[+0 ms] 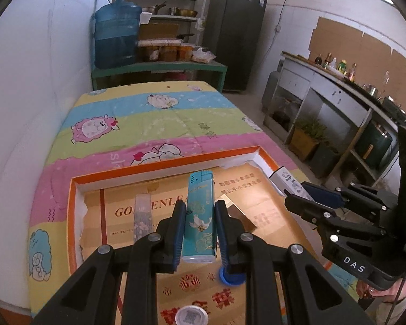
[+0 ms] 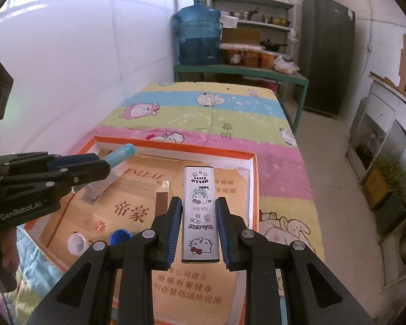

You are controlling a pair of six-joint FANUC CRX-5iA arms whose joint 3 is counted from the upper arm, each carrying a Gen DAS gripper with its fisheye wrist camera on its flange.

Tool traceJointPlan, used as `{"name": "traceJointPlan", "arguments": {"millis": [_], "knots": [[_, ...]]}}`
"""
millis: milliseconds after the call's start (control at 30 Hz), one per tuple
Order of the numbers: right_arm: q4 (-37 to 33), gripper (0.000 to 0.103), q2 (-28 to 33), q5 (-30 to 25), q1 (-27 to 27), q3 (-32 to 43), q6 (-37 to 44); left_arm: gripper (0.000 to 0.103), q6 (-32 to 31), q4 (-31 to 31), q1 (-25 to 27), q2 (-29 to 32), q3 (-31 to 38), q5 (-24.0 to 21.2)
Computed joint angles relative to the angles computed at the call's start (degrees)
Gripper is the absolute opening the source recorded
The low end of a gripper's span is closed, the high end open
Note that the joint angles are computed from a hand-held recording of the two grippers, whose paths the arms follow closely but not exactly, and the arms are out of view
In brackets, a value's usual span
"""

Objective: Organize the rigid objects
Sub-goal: 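Carry the teal lighter and white box into the tray and open both tools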

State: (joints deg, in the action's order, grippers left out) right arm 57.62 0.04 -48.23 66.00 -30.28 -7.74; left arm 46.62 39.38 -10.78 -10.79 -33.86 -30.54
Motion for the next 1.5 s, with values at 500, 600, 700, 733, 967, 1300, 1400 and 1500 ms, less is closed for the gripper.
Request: {"name": "traceJointPlan", "arguments": {"millis": [500,600,700,733,967,1300,1400,1500], "knots": [[-6.4,0.026,4.9,4.6,-4.7,4.3,8.4,0.023,12.0,-12.1,-1.1,7.1,7.3,-1.4],[-7.9,0.026,5.4,5.6,-5.3,4.7,9.7,0.023,13.9,-14.2,-1.4,8.0,8.4,-1.9],[-9.0,0.026,5.9,5.8,-5.5,5.1,10.8,0.023,14.7,-15.3,-1.5,8.7,9.1,-2.3],[-9.5,0.026,6.1,5.7,-5.6,5.3,11.3,0.023,14.8,-15.4,-1.5,9.0,9.3,-2.3],[-12.1,0.026,7.1,4.8,-5.7,7.0,14.1,0.023,15.9,-17.5,-1.9,10.6,11.3,-4.2],[-16.7,0.026,8.4,4.3,-6.1,9.1,18.5,0.023,15.8,-16.2,-1.1,12.8,12.9,-7.9],[-17.3,0.026,8.4,4.3,-6.1,9.3,19.0,0.025,15.6,-16.1,-1.0,12.8,12.6,-7.5],[-17.5,0.027,8.5,4.1,-6.1,9.5,19.1,0.035,14.7,-14.7,-0.8,12.7,12.2,-7.6]]}}
